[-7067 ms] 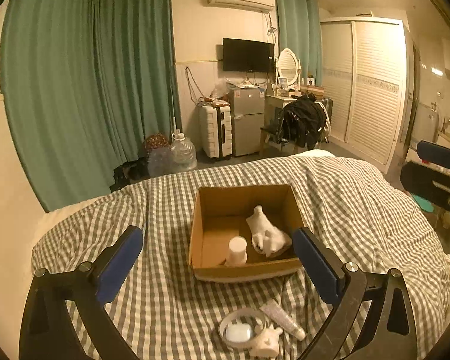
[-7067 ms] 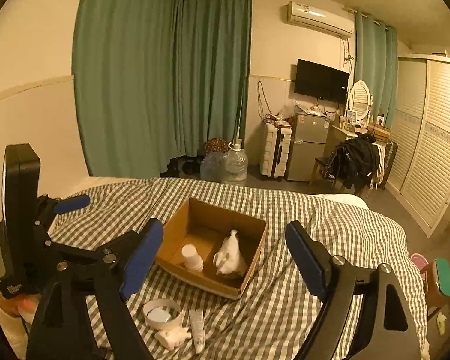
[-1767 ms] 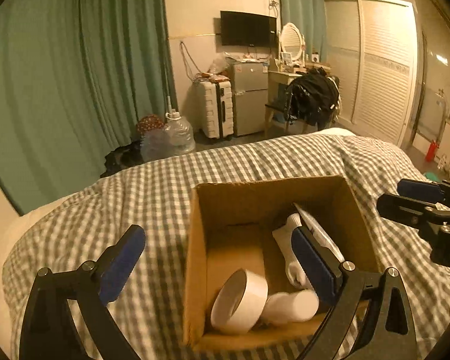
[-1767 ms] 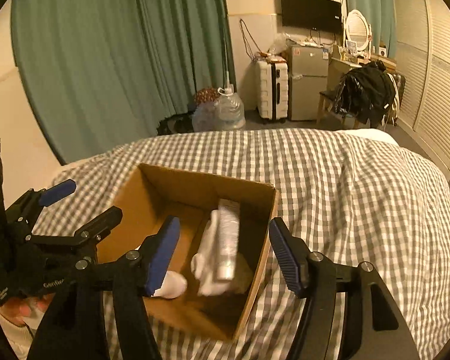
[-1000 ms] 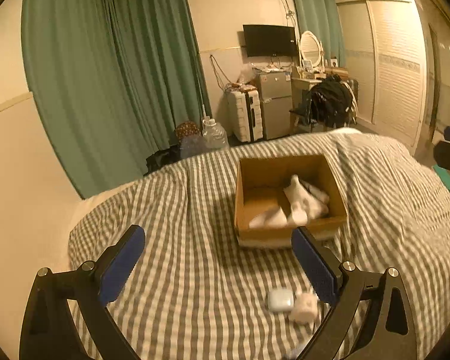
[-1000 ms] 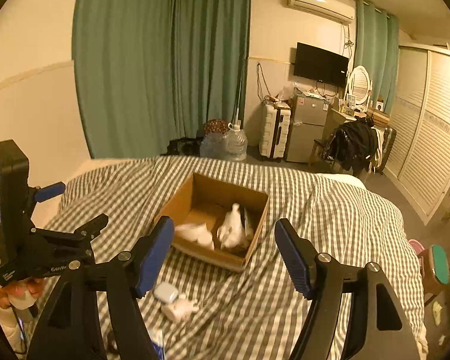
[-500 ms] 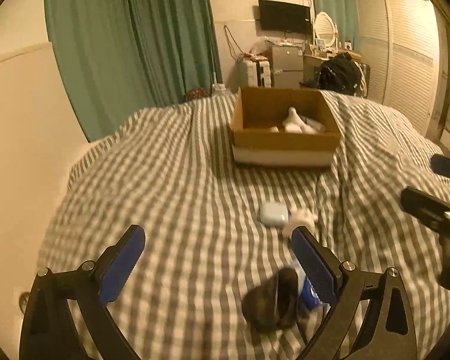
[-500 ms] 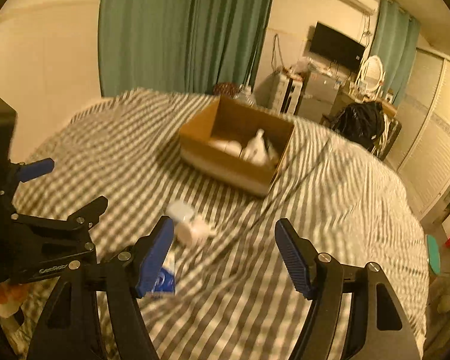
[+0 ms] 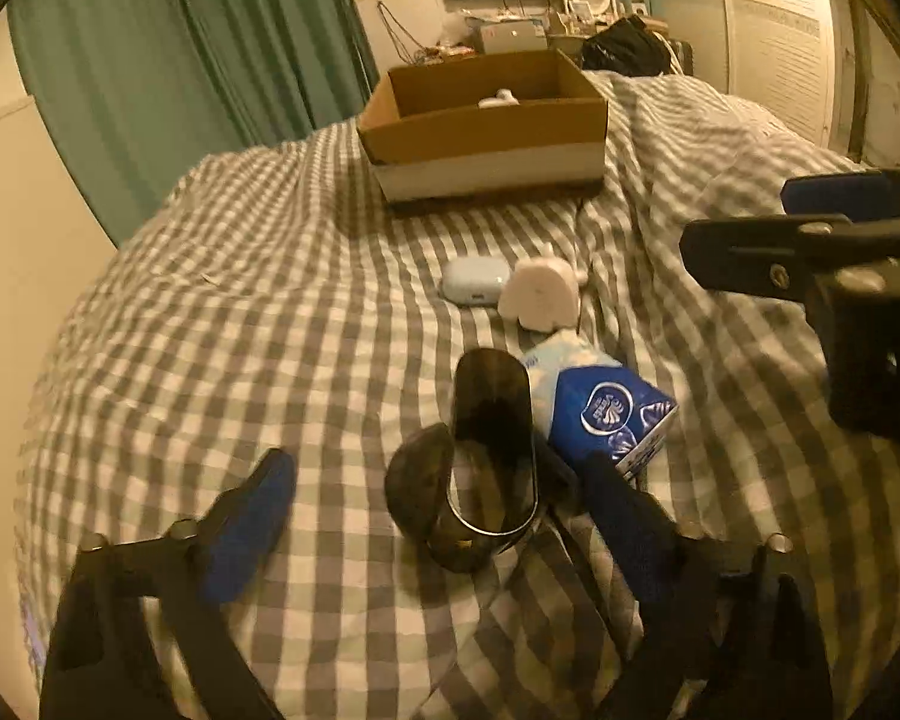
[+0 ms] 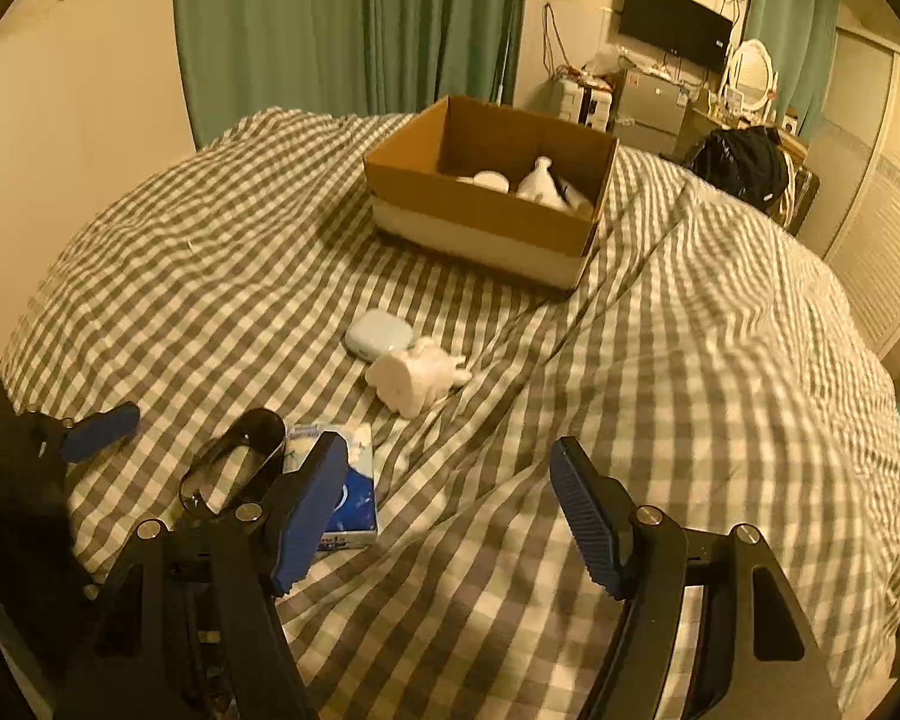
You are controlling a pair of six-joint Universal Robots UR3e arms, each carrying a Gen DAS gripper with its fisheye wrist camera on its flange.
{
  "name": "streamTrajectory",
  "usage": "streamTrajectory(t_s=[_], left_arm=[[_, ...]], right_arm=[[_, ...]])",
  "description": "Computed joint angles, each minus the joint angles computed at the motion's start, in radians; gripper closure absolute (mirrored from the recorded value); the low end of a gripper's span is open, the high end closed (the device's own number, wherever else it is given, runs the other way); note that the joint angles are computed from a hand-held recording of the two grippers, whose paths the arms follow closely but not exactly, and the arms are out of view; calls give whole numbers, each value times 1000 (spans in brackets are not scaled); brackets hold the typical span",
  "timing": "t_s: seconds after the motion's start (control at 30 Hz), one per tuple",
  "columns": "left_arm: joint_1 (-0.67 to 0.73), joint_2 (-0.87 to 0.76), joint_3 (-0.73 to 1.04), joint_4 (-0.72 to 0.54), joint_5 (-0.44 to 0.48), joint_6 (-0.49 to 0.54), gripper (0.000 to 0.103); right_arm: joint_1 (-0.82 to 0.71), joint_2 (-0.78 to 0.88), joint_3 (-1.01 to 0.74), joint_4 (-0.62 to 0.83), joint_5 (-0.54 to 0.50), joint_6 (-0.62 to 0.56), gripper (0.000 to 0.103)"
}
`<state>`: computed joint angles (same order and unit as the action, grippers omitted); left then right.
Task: Organize objects
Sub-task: 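Grasp the dark cup with the left tool, then grasp the blue tissue pack with the right tool, then place the dark cup and tissue pack into the box, opening both tools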
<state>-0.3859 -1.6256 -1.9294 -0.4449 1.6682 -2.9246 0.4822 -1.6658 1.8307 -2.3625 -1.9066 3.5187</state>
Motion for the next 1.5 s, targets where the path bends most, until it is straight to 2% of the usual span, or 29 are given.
streamTrajectory(t_s=[0.03, 0.07, 0.1, 0.17, 0.27, 0.4, 0.47, 0.5, 0.93, 1.0, 1.03, 1.07, 1.5], left_arm=[[14, 2, -1, -5, -24, -7, 35], [36, 6, -3, -17, -59, -17, 42], [50, 6, -1, -28, -89, -22, 56], [78, 25, -9, -43, -132, -25, 57], [87, 48, -9, -53, -147, -22, 61], [94, 85, -10, -43, -122, -16, 65], [89, 87, -5, -24, -78, -3, 75], [97, 93, -5, -24, -80, -4, 75], [183, 132, -10, -57, -135, 21, 75], [200, 144, -15, -60, -148, 23, 75], [203, 147, -15, -63, -151, 23, 75], [208, 153, -18, -66, -159, 24, 75], [297, 232, 61, -187, -317, 38, 75]], right_arm=[[-2, 4, 5, -5, 8, 2, 33], [-1, 10, 5, -6, 12, 6, 33], [-2, 14, 8, -8, 16, 7, 33], [-1, 26, 6, -8, 21, 12, 33], [7, 46, -5, -4, 22, 19, 33], [18, 78, -25, -13, 44, 22, 33], [16, 94, -26, -35, 70, 27, 33], [4, 98, -23, -45, 104, 31, 33], [-7, 242, -72, -42, 225, 16, 33], [-6, 257, -78, -38, 231, 8, 34], [-3, 263, -82, -34, 228, 6, 46], [-1, 265, -83, -31, 223, 7, 51], [-14, 113, -62, -38, 163, 10, 53]])
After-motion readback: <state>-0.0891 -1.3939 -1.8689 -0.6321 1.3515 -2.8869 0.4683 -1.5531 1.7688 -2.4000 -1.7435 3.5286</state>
